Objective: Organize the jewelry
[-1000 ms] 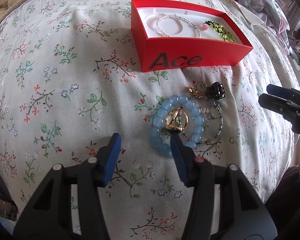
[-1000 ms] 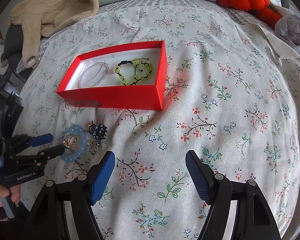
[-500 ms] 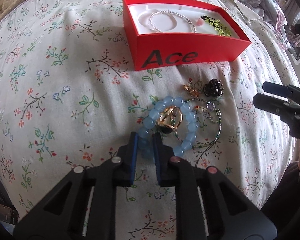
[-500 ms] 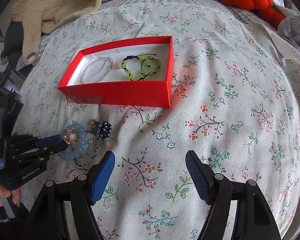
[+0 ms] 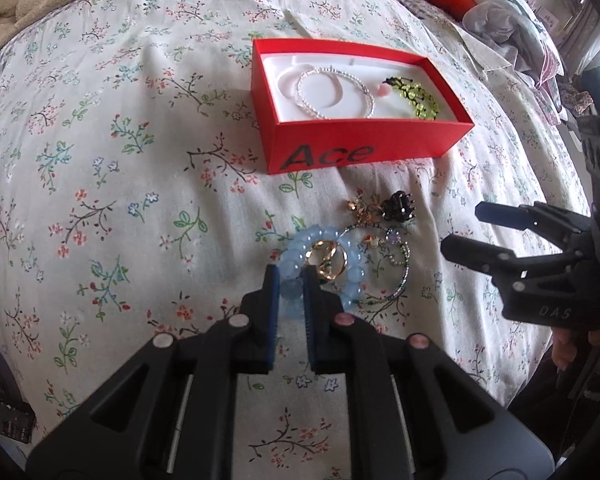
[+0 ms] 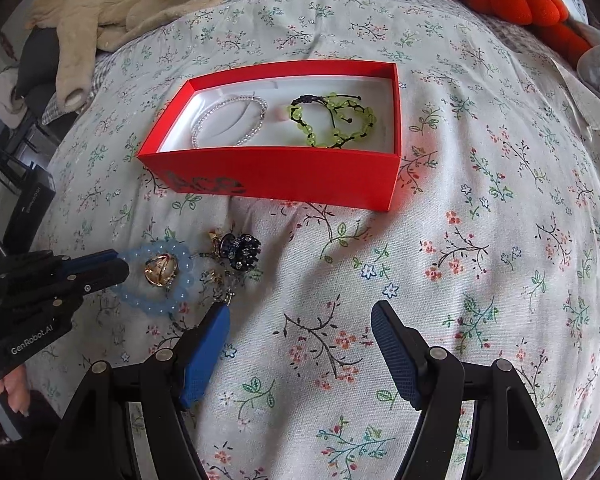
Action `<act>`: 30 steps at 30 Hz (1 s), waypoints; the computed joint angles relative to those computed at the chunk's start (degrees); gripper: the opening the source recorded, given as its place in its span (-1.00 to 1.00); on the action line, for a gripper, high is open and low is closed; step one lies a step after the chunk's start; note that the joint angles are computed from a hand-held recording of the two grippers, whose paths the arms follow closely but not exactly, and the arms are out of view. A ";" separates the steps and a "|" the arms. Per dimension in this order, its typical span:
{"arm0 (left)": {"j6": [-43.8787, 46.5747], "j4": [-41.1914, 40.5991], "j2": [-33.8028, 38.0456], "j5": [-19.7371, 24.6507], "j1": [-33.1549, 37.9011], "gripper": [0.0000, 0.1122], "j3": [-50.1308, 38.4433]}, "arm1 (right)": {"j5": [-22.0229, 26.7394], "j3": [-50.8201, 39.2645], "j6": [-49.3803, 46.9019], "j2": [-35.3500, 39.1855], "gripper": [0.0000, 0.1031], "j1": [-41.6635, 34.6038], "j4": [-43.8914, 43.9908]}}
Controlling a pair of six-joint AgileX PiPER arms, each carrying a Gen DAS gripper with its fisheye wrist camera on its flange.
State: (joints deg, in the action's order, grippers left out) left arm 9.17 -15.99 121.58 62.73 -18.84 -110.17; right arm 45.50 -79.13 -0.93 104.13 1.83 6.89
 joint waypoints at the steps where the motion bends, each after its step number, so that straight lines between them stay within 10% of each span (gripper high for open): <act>1: 0.16 -0.47 -0.37 -0.10 0.18 -0.77 0.04 | -0.21 0.10 0.17 -0.02 0.44 0.15 0.20; 8: 1.57 -3.65 -2.80 -0.59 1.07 -0.77 0.76 | -0.44 -0.82 -1.30 0.69 0.36 0.50 4.04; 16: 2.78 -6.24 -4.34 -1.04 1.96 -0.77 1.24 | 2.49 -4.27 -4.55 4.02 -0.35 1.23 10.53; 30: 2.92 -7.70 -5.89 -1.85 3.57 -0.77 1.97 | 3.61 -7.42 -1.11 9.10 -0.63 4.72 9.16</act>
State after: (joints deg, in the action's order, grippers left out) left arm 12.08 -23.70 115.69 60.87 -15.27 -108.21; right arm 49.11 -86.55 -2.04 113.23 6.55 16.05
